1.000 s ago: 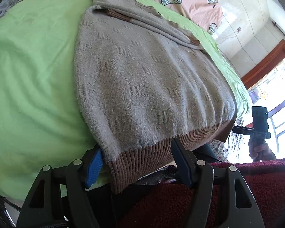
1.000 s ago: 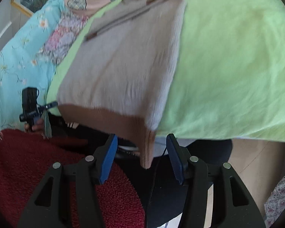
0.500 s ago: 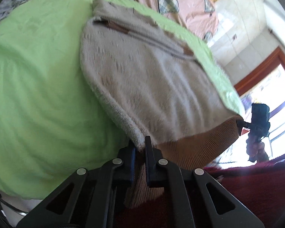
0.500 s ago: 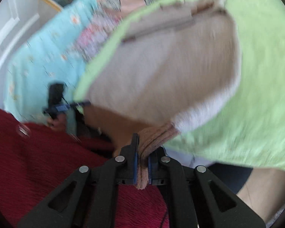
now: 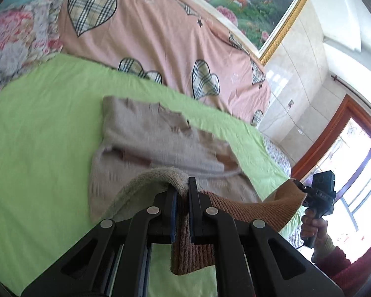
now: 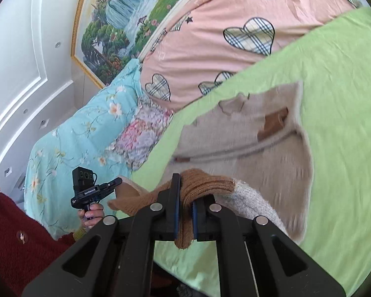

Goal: Fold small clothes
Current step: 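Fold the hem up toward the collar with both grippers and release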

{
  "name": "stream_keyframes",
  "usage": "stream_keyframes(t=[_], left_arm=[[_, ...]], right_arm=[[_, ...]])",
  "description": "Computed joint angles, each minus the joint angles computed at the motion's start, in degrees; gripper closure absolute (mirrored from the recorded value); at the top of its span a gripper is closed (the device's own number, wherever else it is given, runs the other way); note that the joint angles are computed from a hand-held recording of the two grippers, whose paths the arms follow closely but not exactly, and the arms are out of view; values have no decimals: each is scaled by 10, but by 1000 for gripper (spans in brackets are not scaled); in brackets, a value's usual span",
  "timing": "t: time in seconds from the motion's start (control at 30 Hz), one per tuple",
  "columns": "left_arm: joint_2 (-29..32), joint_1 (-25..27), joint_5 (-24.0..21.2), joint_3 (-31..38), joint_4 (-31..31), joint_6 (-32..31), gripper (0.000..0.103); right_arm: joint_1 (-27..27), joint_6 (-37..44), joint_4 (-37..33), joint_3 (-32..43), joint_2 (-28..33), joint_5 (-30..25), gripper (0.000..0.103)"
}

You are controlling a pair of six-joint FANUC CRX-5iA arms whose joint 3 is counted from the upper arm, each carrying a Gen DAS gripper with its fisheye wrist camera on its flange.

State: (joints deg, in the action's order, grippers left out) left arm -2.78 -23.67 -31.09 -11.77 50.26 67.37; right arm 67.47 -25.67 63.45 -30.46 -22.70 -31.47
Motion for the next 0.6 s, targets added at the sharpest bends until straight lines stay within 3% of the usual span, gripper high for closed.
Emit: stream_keyframes(t=[0.1,0.23,0.33,0.43,0.6], left_arm=[[46,-6,24,40,15,-8,97],[114,8,10,124,-30,40,97],[162,20,-7,179,-39,58,97],[220,31,-35,261,-94,111,97],[314,43,-95,391,-180,211,97]], right_arm=[[-50,7,17,11,12,22,94],[-111,50,-11,50,52,25,94],[-149,103,-57,88,92,28,94],[-187,137,-92,122,136,47,94],[-212,214,-189,192,206,3,94]])
